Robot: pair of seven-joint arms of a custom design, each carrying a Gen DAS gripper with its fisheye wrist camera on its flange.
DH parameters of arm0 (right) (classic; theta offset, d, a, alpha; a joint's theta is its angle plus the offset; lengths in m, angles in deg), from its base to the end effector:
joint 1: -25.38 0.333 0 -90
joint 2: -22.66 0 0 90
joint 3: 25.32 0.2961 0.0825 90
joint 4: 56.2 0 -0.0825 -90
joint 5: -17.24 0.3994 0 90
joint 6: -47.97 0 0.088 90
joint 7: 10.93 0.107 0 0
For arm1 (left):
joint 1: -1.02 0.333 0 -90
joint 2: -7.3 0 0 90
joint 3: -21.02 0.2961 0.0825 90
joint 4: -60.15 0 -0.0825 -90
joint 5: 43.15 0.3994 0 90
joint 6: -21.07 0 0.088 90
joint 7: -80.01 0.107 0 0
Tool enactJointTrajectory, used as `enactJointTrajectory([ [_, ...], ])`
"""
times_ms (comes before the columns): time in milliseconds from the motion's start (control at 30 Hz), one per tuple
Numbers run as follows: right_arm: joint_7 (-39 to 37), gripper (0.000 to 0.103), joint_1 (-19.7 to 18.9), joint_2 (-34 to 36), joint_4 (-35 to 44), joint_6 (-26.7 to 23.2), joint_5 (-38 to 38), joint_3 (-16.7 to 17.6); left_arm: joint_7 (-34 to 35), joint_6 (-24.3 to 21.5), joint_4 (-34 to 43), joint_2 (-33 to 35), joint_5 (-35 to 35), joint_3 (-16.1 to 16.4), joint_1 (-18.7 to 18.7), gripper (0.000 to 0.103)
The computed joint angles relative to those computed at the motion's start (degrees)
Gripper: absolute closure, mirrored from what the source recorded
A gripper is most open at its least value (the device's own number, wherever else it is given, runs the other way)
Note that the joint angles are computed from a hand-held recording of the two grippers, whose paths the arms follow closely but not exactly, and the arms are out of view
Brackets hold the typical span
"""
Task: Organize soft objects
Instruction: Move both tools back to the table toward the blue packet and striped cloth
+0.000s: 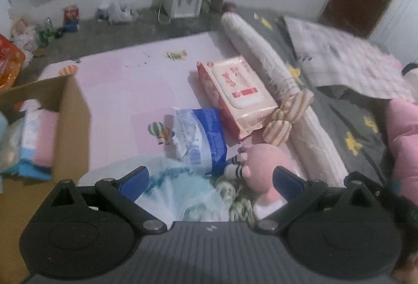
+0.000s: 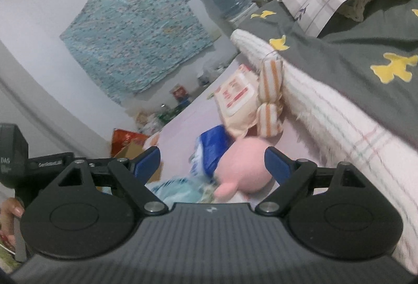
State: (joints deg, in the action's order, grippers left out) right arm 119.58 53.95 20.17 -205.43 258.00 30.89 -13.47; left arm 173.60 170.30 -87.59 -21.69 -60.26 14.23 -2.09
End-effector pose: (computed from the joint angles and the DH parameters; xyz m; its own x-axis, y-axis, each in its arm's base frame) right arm 0.3925 0.2944 0.3720 0.0698 -0.7444 -0.6641 -0.6577 0.4662 -0.5917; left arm 0.4428 -0.0719 0.4626 -0.0664 -0.9829 0.1716 -0.8674 -0.0281 -0.4968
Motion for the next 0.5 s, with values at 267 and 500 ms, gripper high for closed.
enactJointTrajectory([
  [267, 4.54, 0.021, -2.74, 14.40, 14.21, -3.20, -9.87, -4.39, -3.96, -2.31, 15.22, 21.18, 5.42, -1.65, 1.22, 0.002],
  [500, 7.53, 0.027, -3.21, 22.67, 23.97, -9.42, -14.60, -6.89, -10.40, -6.51, 24.97, 33.25, 10.13, -0.74, 0.79, 0.002],
])
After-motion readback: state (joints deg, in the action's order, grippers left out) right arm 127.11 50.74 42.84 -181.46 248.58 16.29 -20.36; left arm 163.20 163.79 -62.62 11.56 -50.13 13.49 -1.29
